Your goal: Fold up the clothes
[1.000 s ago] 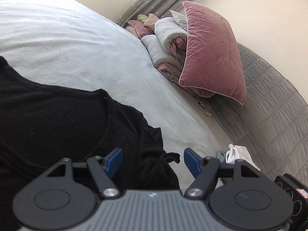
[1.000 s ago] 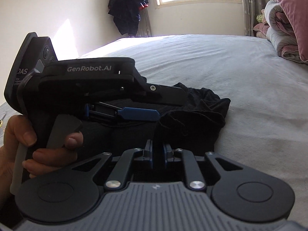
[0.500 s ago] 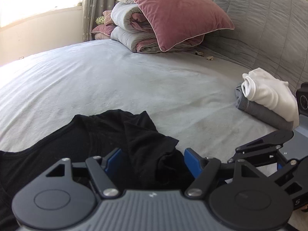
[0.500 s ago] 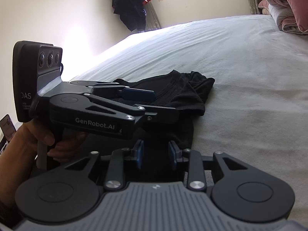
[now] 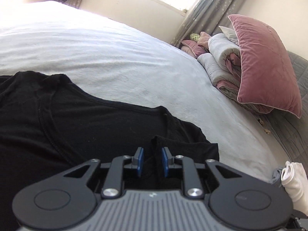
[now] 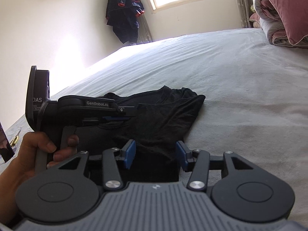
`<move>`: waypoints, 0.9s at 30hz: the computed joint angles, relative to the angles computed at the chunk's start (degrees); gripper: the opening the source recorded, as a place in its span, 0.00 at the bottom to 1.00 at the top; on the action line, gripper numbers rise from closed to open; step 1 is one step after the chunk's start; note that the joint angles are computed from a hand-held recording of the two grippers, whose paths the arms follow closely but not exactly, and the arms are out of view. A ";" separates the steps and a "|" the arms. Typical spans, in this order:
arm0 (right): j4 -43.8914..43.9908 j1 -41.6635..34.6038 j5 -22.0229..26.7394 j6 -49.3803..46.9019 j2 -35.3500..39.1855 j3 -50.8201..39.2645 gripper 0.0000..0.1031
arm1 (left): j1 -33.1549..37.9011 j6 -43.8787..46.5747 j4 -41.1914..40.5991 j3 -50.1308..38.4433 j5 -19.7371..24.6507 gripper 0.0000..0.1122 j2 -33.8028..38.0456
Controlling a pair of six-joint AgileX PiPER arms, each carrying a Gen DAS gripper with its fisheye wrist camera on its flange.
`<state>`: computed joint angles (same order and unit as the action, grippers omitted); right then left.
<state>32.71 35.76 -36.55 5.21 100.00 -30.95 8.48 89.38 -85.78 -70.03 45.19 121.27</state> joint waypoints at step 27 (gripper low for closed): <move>10.94 5.47 7.84 -13.92 6.36 -14.60 0.38 | 21.26 8.49 -2.24 9.54 -6.97 0.67 -9.61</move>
<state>43.64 41.23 -28.71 -8.71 106.36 -45.55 29.73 97.87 -88.02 -60.50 38.23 111.66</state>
